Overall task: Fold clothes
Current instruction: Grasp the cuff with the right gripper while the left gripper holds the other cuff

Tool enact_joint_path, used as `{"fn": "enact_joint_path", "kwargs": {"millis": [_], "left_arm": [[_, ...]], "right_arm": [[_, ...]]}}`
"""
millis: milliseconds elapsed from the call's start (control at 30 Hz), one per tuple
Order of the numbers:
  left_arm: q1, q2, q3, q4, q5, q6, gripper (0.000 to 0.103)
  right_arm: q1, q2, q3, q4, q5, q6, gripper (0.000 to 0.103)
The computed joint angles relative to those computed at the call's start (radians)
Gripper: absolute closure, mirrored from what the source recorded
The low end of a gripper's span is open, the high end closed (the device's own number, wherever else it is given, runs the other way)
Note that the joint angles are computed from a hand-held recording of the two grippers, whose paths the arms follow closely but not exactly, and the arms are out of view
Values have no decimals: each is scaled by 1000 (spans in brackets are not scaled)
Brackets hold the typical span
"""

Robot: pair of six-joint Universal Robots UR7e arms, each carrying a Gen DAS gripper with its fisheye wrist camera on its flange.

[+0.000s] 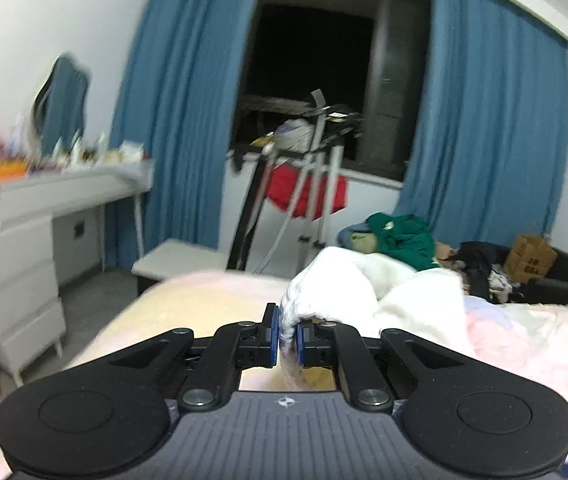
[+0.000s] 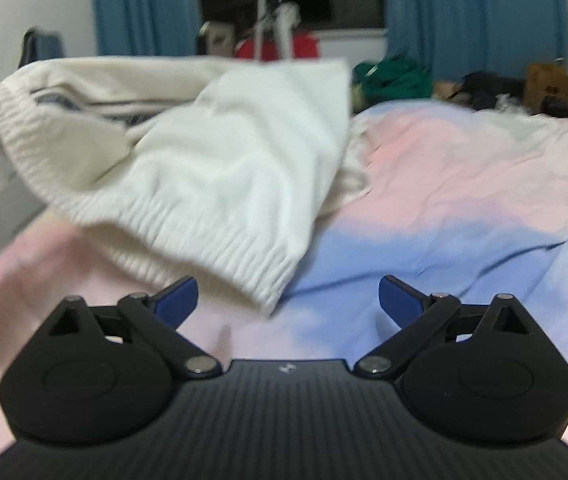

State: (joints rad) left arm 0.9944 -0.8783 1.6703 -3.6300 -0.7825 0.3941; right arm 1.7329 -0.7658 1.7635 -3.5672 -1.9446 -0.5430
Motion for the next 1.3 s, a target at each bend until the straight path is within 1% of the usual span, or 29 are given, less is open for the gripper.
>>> {"fn": "enact_joint_path", "kwargs": {"millis": [33, 100, 133, 167, 233, 267, 300, 400, 500, 567, 600, 633, 767, 833, 867, 900, 933, 1000, 1067, 1133, 1200, 1233, 1267, 1300], "left_arm": [[16, -12, 5, 21, -7, -40, 94], [42, -21, 3, 50, -4, -85, 94], [52, -24, 1, 72, 3, -95, 93], [64, -22, -10, 99, 1, -106, 93], [81, -39, -1, 155, 0, -149, 93], [88, -47, 2, 182, 2, -166, 93], [95, -54, 6, 210, 3, -183, 92], [99, -43, -3, 206, 11, -148, 91], [106, -50, 6, 219, 8, -156, 90], [105, -24, -31, 261, 16, -187, 90], [105, -16, -47, 279, 17, -196, 90], [104, -18, -45, 286, 20, -200, 89], [94, -20, -41, 341, 19, -234, 77], [91, -24, -35, 359, 16, -239, 69], [88, -27, -32, 367, 22, -239, 60], [86, -30, -29, 375, 29, -239, 54], [83, -39, -20, 392, 34, -251, 51], [76, -69, 3, 439, 35, -289, 42], [68, -99, 28, 482, 31, -324, 40], [61, -143, 67, 512, 0, -351, 37], [53, -189, 116, 525, -40, -400, 33], [52, -215, 144, 527, -73, -426, 32], [52, -232, 168, 511, -114, -437, 29], [58, -247, 192, 489, -172, -447, 27]], "right_arm": [[3, 11, -7, 0, -9, -17, 7], [8, 37, -33, -6, -34, -31, 15], [10, 52, -52, -9, -49, -29, 25], [9, 64, -77, 3, -65, -4, 30], [5, 87, -123, 18, -82, 47, 34], [2, 97, -144, 22, -84, 71, 39], [-2, 105, -158, 26, -73, 85, 40], [-13, 127, -174, 7, -37, 109, 43], [-13, 158, -204, -19, -23, 108, 48], [-15, 150, -206, 26, 9, 141, 70], [-15, 147, -207, 45, 23, 154, 71], [-10, 145, -201, 36, 18, 150, 74], [5, 121, -177, 2, 25, 154, 78], [15, 107, -161, -11, 29, 169, 80], [20, 96, -145, -23, 40, 167, 81], [25, 86, -129, -37, 50, 164, 82], [33, 78, -112, -65, 57, 144, 84], [52, 61, -74, -140, 68, 96, 85], [64, 35, -31, -208, 93, 72, 86], [67, 9, 3, -233, 115, 61, 86], [69, -3, 12, -215, 94, 50, 86], [68, -4, 8, -192, 73, 57, 86], [65, -5, 0, -160, 54, 81, 86], [62, -7, -8, -126, 38, 107, 86]]}}
